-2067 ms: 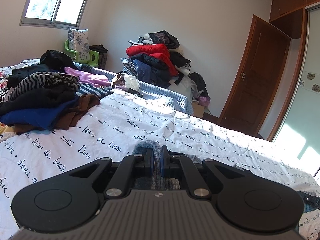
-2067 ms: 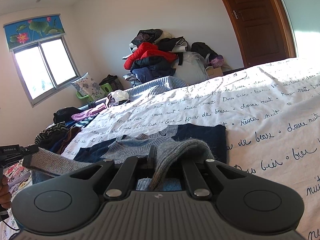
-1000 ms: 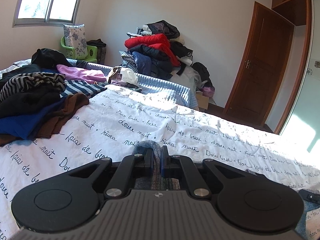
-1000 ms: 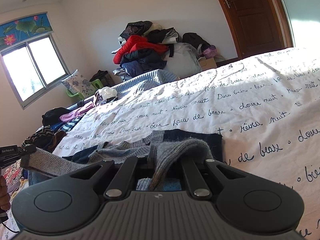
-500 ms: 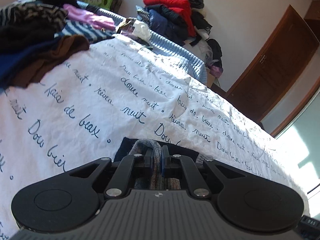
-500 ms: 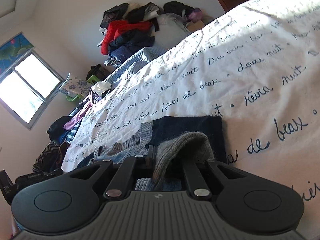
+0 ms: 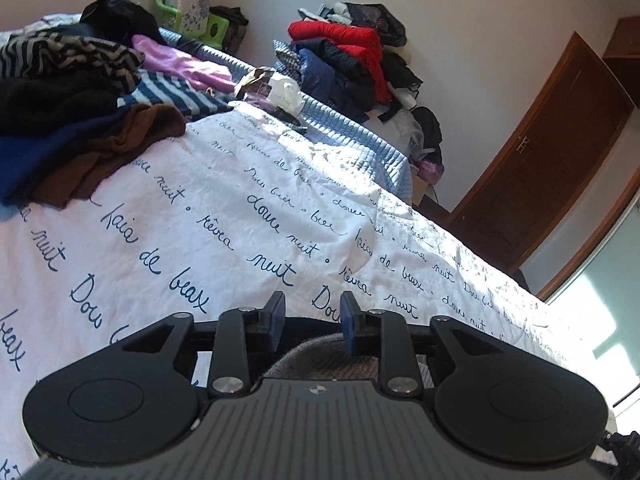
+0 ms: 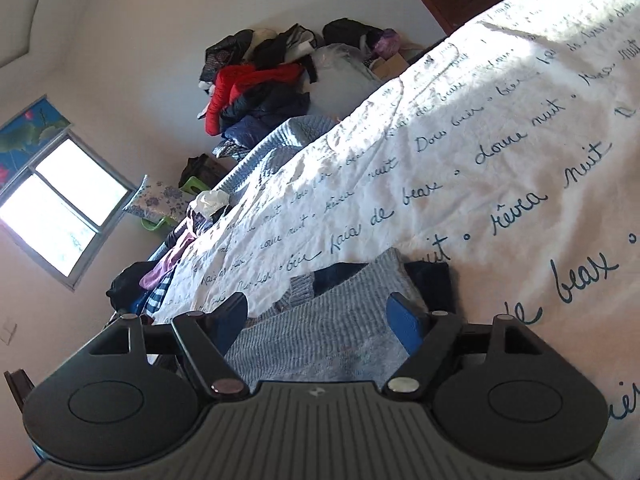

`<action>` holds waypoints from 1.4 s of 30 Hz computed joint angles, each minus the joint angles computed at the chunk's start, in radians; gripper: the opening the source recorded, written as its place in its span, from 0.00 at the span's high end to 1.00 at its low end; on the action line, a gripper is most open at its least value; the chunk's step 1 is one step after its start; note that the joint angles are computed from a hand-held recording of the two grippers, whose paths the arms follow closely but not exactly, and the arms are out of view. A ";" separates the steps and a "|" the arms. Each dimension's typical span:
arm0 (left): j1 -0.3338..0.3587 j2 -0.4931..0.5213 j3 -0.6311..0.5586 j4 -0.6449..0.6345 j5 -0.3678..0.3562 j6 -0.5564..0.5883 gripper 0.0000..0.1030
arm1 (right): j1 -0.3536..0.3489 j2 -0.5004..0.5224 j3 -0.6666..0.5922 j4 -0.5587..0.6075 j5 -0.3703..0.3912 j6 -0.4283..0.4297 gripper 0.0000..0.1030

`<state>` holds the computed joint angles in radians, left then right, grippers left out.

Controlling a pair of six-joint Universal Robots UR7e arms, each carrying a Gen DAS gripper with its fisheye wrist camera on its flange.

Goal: Fold small clothes

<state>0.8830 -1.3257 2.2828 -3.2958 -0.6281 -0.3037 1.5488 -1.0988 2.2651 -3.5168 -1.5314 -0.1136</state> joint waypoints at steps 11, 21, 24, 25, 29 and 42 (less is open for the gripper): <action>-0.008 0.025 0.004 0.187 -0.144 0.104 0.45 | 0.118 0.087 -0.043 0.045 -0.243 -0.109 0.21; 0.014 0.044 -0.042 0.193 0.009 0.005 0.27 | 0.148 0.030 0.040 -0.002 -0.230 -0.153 0.09; -0.046 0.019 0.006 0.277 0.100 -0.014 0.23 | 0.150 0.012 0.066 0.013 -0.238 -0.160 0.09; -0.066 0.009 0.026 0.290 0.116 -0.020 0.20 | 0.155 0.010 0.072 0.015 -0.245 -0.166 0.09; -0.129 -0.015 0.092 0.311 0.163 -0.063 0.14 | 0.198 0.039 0.082 -0.015 -0.330 -0.233 0.05; -0.197 -0.022 0.165 0.491 0.240 -0.167 0.13 | 0.241 0.090 0.105 -0.144 -0.478 -0.307 0.02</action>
<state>0.6861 -1.3481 2.4482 -2.8046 -0.3881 -0.4708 1.7893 -1.0086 2.3701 -3.6606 -2.0094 -0.4204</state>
